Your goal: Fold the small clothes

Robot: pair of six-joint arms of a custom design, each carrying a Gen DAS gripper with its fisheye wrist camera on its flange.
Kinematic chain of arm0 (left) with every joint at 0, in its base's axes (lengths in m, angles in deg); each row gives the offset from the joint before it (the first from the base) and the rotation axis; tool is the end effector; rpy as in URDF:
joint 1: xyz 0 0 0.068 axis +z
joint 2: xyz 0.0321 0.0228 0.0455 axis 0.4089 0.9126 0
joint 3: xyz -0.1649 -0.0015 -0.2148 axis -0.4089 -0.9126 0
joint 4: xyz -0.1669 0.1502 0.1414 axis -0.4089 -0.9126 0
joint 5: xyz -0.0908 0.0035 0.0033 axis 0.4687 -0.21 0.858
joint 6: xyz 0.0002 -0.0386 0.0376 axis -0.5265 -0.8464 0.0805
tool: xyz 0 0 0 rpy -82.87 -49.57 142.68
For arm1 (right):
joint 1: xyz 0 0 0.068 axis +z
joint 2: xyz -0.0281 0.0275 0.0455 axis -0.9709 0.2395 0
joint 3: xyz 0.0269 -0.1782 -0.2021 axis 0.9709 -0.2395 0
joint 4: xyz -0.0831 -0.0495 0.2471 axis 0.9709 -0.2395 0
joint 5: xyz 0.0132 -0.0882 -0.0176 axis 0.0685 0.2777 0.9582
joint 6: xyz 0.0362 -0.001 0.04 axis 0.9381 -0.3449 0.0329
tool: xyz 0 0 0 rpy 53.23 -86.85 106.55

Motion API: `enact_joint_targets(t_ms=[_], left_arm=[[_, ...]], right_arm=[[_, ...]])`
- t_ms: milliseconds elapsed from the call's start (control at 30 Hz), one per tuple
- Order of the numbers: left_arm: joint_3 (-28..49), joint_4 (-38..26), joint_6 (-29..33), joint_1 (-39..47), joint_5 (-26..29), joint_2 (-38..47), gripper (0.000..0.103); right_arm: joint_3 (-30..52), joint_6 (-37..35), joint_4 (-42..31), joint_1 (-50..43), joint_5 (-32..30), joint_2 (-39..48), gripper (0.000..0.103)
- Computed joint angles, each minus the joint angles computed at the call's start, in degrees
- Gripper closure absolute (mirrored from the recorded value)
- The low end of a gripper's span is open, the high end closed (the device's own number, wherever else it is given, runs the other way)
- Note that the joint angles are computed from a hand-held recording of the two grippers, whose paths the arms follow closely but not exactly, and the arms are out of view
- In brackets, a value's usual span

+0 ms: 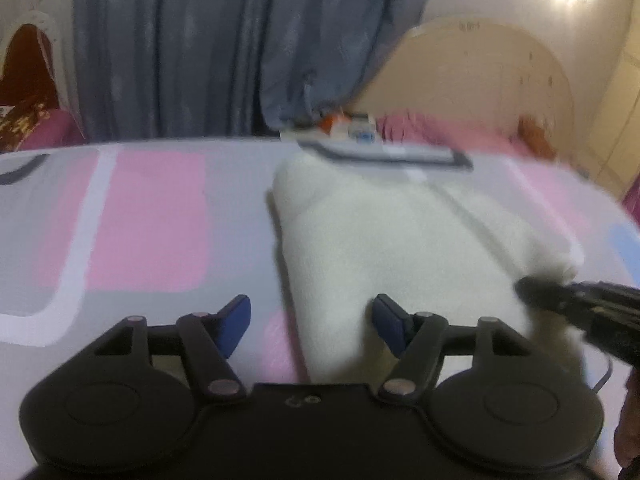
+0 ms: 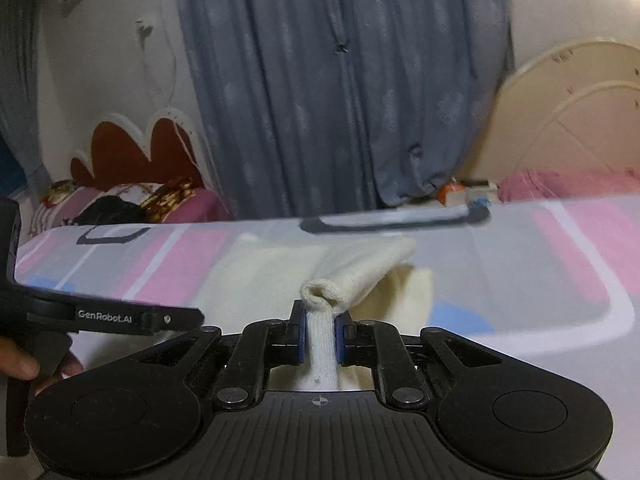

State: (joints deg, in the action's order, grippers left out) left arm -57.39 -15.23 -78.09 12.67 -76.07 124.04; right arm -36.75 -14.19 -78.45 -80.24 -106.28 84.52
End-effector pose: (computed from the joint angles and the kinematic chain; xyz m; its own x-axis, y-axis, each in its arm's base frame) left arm 0.2051 -0.0446 0.1304 -0.7498 0.0231 -0.6613 0.1609 0.9757 -0.1484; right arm 0.1360 0.0041 0.1265 -0.5902 0.0391 -0.8063 -0.2485 0.9415 0.2276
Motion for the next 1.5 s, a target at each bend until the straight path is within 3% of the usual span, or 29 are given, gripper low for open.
enact_joint_targets(t_ms=[67,133,233,267,333,367,433,467,533,567,733,800,900,1100,1200,1300,1400,1500], left_arm=[[0.31,0.35,-0.56,-1.40,-1.02,0.74,0.035],[0.89,-1.19,-0.16,-1.36,-1.13,-0.04,0.038],[1.05,-2.54,1.05,-1.62,-2.21,-1.41,0.036],[1.19,-2.08,1.25,-1.95,-2.99,-0.42,0.035],[1.86,-1.33,1.00,-2.27,-4.04,1.92,0.028],[1.96,-1.34,1.09,-2.40,-4.35,2.05,0.028],[1.39,-1.61,1.35,-1.71,-3.26,0.03,0.030],[0.41,-0.70,1.02,-1.04,-2.28,-1.60,0.031],[-0.13,0.42,-0.42,0.48,-1.18,-2.55,0.030],[0.32,0.80,-1.19,1.15,-0.74,-1.61,0.030],[2.05,3.19,-2.78,1.29,-1.04,4.89,0.028],[2.05,3.67,-2.35,1.10,-1.72,5.74,0.027],[2.36,3.61,-1.87,0.63,-2.50,6.57,0.024],[2.76,3.91,-2.08,-0.82,-5.02,7.54,0.020],[2.85,0.62,-2.68,-0.28,-4.15,4.18,0.027],[1.76,-2.34,-2.35,-1.06,-4.69,-0.23,0.029],[1.04,-2.38,-2.29,-2.18,-6.45,0.14,0.024],[1.62,-2.60,-2.59,-3.09,-8.36,1.22,0.021]], right_arm=[[-1.24,0.52,5.34,-2.99,-1.26,8.00,0.090],[-2.65,1.04,5.41,-5.99,-4.01,6.89,0.091],[-1.14,0.28,-8.04,-8.43,-7.26,-6.96,0.093],[-0.27,0.03,-10.08,-9.08,-8.16,-7.73,0.093],[1.00,-0.11,-8.79,-8.09,-7.47,-0.64,0.093],[1.01,-1.14,-6.37,-6.78,-5.57,3.83,0.093],[1.29,-3.41,-5.20,-9.54,-8.50,6.12,0.093],[1.62,-3.65,-5.22,-12.02,-10.62,5.91,0.088],[1.95,-2.18,-4.57,-14.35,-11.36,3.74,0.067],[2.57,-1.53,-2.33,-14.41,-11.64,5.35,0.067],[7.63,1.76,9.07,-5.55,-3.28,20.24,0.069],[8.99,0.14,9.44,-1.69,0.94,24.21,0.084],[8.89,-2.48,10.39,-0.73,4.18,28.34,0.089],[8.98,-4.04,10.38,0.05,5.79,29.46,0.089],[10.04,-4.75,8.28,0.38,6.49,28.88,0.089],[10.31,-5.39,2.96,-0.25,5.55,22.69,0.089],[10.08,-6.33,-0.36,-0.15,5.13,19.50,0.089],[9.50,-7.47,2.21,1.83,7.58,23.76,0.089]])
